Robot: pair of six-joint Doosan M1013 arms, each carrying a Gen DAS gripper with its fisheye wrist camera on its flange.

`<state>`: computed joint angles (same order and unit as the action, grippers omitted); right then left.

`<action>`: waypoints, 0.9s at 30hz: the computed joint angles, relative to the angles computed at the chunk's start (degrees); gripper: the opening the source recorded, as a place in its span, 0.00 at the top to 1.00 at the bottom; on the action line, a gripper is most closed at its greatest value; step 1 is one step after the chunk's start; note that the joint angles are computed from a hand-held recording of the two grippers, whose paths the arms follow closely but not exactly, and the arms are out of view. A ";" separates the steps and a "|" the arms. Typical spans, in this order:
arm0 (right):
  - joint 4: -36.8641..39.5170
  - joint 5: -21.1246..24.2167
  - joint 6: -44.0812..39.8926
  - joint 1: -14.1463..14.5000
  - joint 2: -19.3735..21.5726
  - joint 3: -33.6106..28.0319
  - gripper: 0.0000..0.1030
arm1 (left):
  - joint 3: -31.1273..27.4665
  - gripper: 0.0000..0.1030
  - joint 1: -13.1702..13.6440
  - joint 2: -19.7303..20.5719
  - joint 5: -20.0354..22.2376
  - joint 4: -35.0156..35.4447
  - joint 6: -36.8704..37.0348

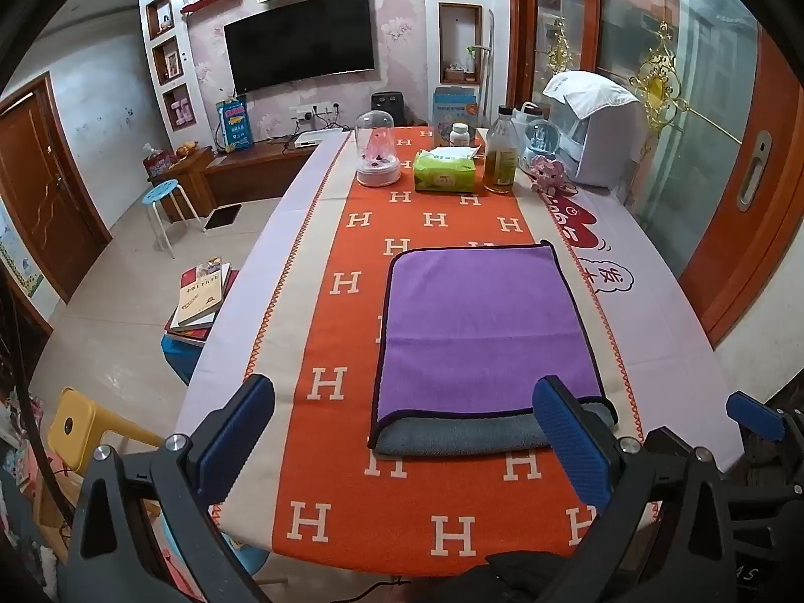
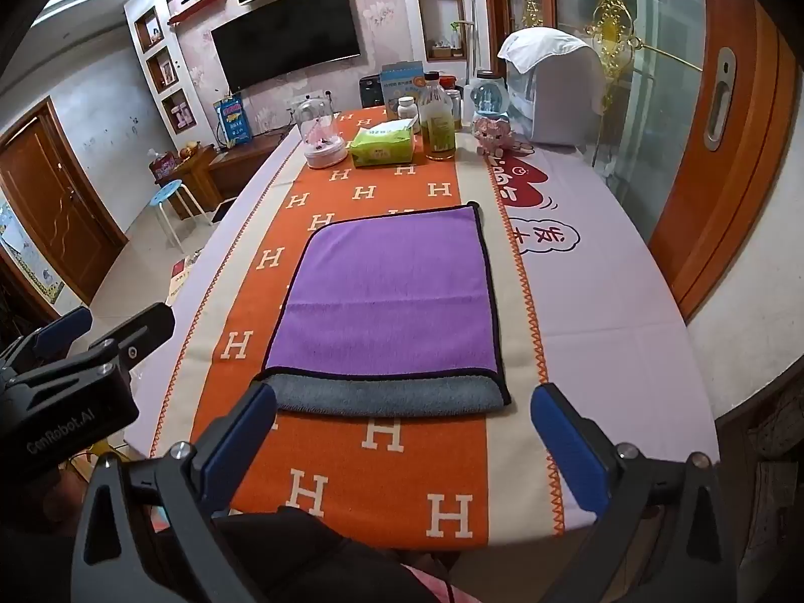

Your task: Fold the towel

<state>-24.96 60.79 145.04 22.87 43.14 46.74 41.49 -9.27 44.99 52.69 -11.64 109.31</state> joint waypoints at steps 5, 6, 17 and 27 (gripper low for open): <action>-0.18 -0.14 0.14 0.05 -0.04 0.10 0.01 | -0.03 0.01 0.08 0.06 -0.36 -0.11 -0.12; -0.18 -0.15 0.16 0.06 -0.04 0.11 0.01 | 0.21 0.01 0.04 -0.02 -0.57 -0.08 -0.25; -0.16 -0.06 0.14 0.13 0.01 -0.01 0.01 | 0.00 0.01 0.15 0.00 -0.47 -0.04 0.07; -0.16 0.09 0.12 0.18 0.10 -0.19 0.01 | 1.32 0.01 0.34 -0.49 -0.96 0.57 -0.38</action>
<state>-25.12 60.88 145.16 23.05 43.24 46.56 42.82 -8.93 44.50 51.73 -11.07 108.93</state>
